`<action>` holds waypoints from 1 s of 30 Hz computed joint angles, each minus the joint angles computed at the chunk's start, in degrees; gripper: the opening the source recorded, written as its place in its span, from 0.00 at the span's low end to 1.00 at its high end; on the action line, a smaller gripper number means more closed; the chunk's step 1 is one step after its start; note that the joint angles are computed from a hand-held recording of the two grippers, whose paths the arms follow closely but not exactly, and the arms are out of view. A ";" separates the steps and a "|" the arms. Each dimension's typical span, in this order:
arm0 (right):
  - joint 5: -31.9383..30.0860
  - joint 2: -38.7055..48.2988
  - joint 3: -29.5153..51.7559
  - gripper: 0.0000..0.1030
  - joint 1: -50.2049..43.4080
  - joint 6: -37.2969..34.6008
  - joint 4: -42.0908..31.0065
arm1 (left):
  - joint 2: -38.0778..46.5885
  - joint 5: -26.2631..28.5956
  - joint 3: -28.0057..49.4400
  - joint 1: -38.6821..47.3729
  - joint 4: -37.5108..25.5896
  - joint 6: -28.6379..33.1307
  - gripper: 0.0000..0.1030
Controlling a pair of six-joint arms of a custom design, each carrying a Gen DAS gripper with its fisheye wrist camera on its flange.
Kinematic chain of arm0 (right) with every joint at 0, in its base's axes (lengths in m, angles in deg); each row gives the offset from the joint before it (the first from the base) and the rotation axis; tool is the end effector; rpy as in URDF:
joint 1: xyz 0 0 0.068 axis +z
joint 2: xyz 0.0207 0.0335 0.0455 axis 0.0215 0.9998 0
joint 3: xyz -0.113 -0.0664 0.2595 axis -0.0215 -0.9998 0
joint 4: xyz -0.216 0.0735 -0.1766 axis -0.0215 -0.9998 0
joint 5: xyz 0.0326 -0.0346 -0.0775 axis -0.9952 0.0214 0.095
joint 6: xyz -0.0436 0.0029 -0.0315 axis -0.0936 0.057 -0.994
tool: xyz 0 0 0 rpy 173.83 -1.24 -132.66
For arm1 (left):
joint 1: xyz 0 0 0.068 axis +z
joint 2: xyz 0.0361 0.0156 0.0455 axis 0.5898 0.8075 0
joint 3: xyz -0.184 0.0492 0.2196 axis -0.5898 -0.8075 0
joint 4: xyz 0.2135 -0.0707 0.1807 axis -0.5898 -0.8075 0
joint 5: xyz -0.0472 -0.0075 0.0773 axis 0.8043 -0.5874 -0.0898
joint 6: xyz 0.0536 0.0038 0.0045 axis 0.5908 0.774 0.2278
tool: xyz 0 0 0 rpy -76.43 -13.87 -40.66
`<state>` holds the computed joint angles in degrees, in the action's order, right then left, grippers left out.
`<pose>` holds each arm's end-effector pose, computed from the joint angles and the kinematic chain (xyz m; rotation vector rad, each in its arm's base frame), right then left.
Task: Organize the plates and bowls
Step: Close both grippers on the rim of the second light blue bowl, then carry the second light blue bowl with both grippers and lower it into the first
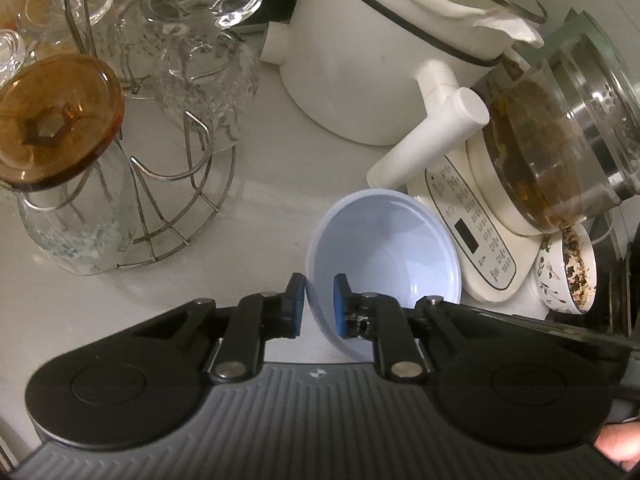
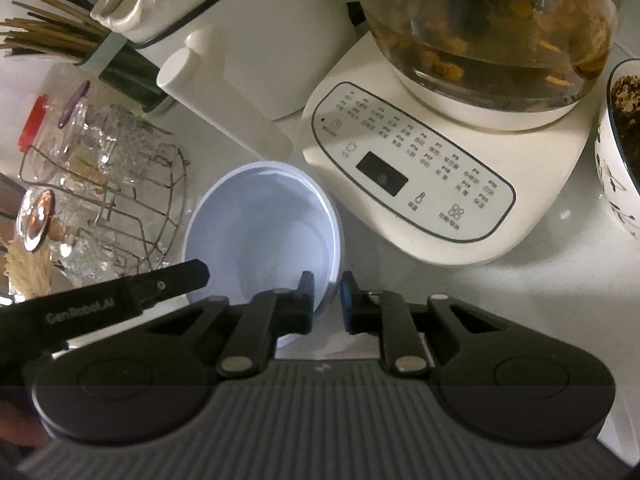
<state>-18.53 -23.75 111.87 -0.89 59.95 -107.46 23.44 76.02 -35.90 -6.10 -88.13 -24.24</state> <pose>0.1341 0.0083 0.1815 0.2142 2.7175 0.5637 0.1924 -0.1740 0.1963 -0.0413 2.7490 -0.4435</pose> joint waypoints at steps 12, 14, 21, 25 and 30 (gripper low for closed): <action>-1.35 -3.34 0.70 0.15 -1.76 -3.29 -3.19 | -3.73 -1.55 0.02 -1.16 -2.64 -0.84 0.16; -1.20 -4.47 1.07 0.15 -1.37 -3.09 -4.02 | -4.77 -1.91 0.11 -1.34 -3.41 -0.84 0.16; -2.81 -9.25 3.29 0.15 -3.94 -5.23 -9.75 | -10.89 -2.16 -0.03 -1.15 -7.33 -3.13 0.16; -3.03 -13.06 4.81 0.15 -3.18 -3.87 -13.41 | -14.73 -3.31 0.78 -2.09 -10.64 -4.40 0.16; -2.58 -17.14 6.96 0.16 0.65 1.21 -17.61 | -19.06 -5.15 2.16 -3.37 -15.16 -3.87 0.16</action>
<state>-21.11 -40.89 118.82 -0.23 61.16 -125.07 4.38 70.87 -33.74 -9.47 -103.28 -28.11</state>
